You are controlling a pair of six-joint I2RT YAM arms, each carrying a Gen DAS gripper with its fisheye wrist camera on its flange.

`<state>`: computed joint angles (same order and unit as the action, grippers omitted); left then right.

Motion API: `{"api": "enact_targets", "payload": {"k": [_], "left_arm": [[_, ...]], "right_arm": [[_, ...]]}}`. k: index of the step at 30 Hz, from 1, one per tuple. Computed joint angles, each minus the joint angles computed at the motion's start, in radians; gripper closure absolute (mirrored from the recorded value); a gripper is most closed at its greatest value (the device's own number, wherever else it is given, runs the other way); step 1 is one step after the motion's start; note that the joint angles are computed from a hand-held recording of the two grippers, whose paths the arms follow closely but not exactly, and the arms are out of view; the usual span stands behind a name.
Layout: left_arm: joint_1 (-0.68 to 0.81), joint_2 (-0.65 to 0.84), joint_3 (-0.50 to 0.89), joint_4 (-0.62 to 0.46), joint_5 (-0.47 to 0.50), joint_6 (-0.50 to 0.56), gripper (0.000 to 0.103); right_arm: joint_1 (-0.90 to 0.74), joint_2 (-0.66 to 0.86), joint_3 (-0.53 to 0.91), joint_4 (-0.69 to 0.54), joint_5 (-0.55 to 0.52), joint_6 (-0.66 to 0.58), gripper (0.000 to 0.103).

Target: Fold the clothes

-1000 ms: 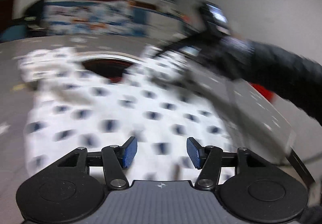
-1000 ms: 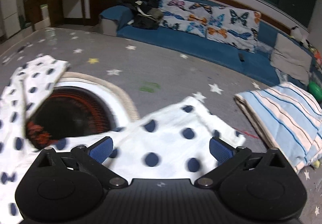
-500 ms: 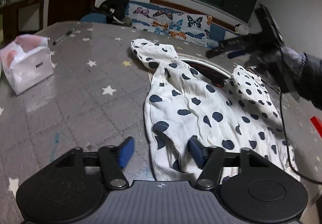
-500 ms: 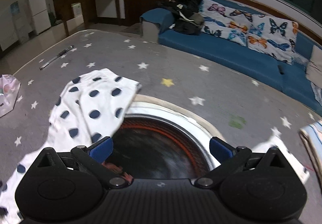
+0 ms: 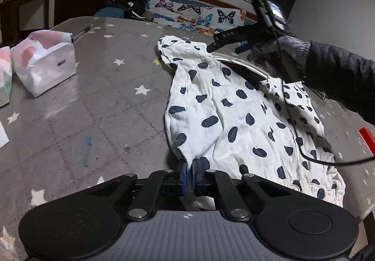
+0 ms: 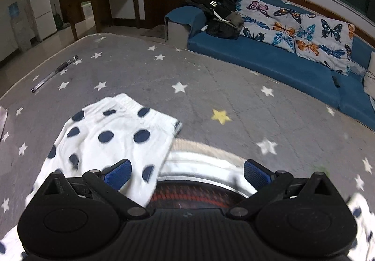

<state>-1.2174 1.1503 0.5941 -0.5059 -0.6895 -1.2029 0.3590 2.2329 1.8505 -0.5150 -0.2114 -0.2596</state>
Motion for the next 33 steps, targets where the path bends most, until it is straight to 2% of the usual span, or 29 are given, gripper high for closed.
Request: {"api": "enact_targets", "payload": {"k": [2,3,4,5,6,8,11,13,15,17,19,21,24,27,30,33], "left_arm": [[-0.012,-0.01,0.007,-0.02,-0.011,-0.003,0.09],[-0.019,-0.016,0.011,-0.031,-0.019,-0.005,0.085],[-0.025,-0.021,0.016,-0.043,-0.027,-0.008,0.077],[-0.026,-0.024,0.026,-0.061,-0.039,-0.015,0.055],[-0.027,-0.027,0.035,-0.077,-0.051,-0.02,0.046],[-0.022,-0.042,0.037,-0.077,-0.076,-0.009,0.043],[0.005,-0.058,0.029,-0.031,-0.102,0.016,0.014],[0.021,-0.071,0.01,0.045,-0.107,0.065,0.011],[0.041,-0.058,0.008,0.116,-0.087,0.112,0.004],[0.058,-0.043,0.002,0.183,-0.062,0.154,0.003],[0.071,-0.03,-0.006,0.249,-0.027,0.201,0.0],[0.079,-0.018,-0.011,0.295,0.006,0.237,0.0],[0.085,0.003,-0.017,0.344,0.04,0.274,0.0],[0.087,0.012,-0.029,0.381,0.066,0.295,0.0],[0.085,0.019,-0.032,0.398,0.079,0.308,0.0],[0.081,0.035,-0.029,0.397,0.088,0.313,0.0]], "right_arm": [[0.014,0.033,0.036,-0.001,0.02,-0.005,0.0],[0.023,0.047,0.049,0.006,0.044,-0.015,0.0],[0.032,0.061,0.062,0.015,0.071,-0.026,0.0],[0.04,0.074,0.074,0.023,0.097,-0.037,0.0],[0.049,0.088,0.087,0.032,0.123,-0.049,0.0],[0.053,0.103,0.108,0.044,0.144,-0.063,0.0],[0.063,0.134,0.145,0.07,0.205,-0.07,0.0],[0.073,0.158,0.176,0.086,0.252,-0.077,0.0],[0.086,0.182,0.203,0.106,0.318,-0.09,0.0],[0.099,0.192,0.211,0.139,0.38,-0.119,0.0],[0.104,0.174,0.177,0.199,0.398,-0.167,0.0],[0.101,0.14,0.148,0.197,0.363,-0.172,0.0],[0.082,0.098,0.148,0.104,0.257,-0.144,0.0],[0.032,0.071,0.185,-0.077,0.037,-0.102,0.0],[-0.002,0.08,0.221,-0.204,-0.124,-0.086,0.0],[-0.008,0.057,0.157,-0.199,-0.222,-0.072,0.0]]}}
